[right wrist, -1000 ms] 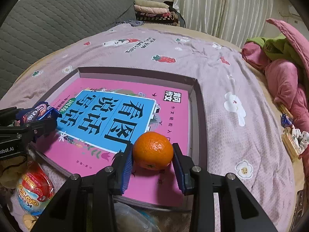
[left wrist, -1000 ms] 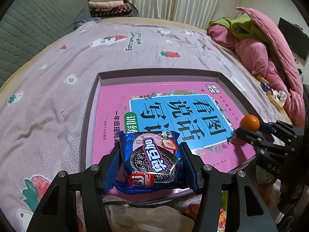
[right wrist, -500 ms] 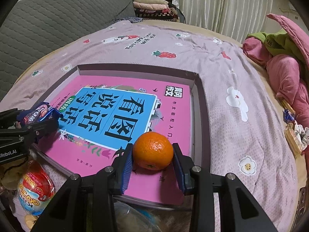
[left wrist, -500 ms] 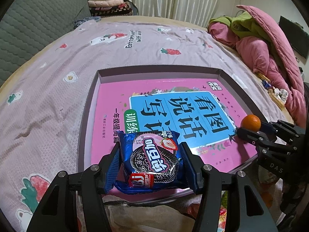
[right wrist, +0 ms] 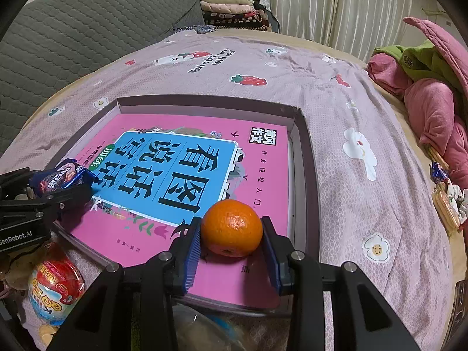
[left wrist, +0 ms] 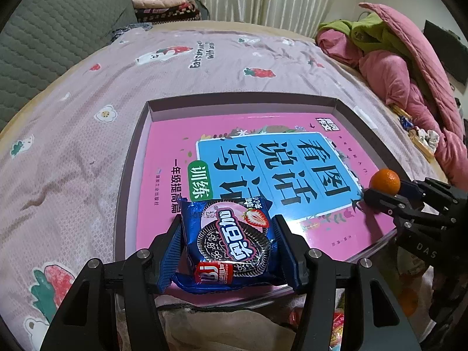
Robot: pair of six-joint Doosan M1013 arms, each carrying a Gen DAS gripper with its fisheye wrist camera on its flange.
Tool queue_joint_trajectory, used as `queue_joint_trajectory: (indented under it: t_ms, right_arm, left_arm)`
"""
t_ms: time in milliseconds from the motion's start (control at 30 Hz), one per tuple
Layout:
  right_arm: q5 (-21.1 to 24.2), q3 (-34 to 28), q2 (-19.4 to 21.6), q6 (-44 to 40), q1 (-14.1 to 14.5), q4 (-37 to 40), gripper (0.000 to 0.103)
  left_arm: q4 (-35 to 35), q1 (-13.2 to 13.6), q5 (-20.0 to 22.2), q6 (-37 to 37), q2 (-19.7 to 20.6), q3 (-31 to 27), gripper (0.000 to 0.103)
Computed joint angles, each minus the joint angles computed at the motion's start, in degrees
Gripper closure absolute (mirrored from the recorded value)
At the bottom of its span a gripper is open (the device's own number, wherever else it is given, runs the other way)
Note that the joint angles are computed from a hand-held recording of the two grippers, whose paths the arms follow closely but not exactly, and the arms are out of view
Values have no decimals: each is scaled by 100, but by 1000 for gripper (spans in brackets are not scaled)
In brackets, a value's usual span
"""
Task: Organize objects
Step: 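Lower the packet over the book with the left tool while the right tool lowers the orange, then open the right tool to drop the orange on the book while the left tool releases the packet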
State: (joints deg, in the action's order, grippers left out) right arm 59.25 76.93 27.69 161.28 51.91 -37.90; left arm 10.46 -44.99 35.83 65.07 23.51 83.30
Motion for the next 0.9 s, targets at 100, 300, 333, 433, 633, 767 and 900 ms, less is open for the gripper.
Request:
queue_joint_trajectory:
  t_ms: [100, 300, 333, 433, 633, 767, 900]
  right_arm:
    - [2, -1, 3, 19, 2, -4, 64]
    - [-13, 10, -4, 44, 4, 17, 64]
    - [-17, 13, -6, 40, 3, 22, 64]
    - [-40, 26, -17, 54, 1, 34, 64]
    - [-60, 52, -35, 122, 5, 23, 64]
    - [-69, 63, -41, 148, 4, 16, 64]
    - [-54, 59, -34, 169, 8, -6, 63]
  left_arm:
    - [5, 7, 54, -27, 23, -19, 43]
    - [150, -10, 154, -124, 50, -51, 42]
    - [129, -5, 159, -116, 49, -53, 42]
    - [113, -2, 201, -114, 41, -56, 41]
    - [124, -5, 209, -61, 18, -40, 40]
    - [74, 7, 137, -36, 8, -30, 40]
    - [135, 13, 41, -102, -20, 7, 38]
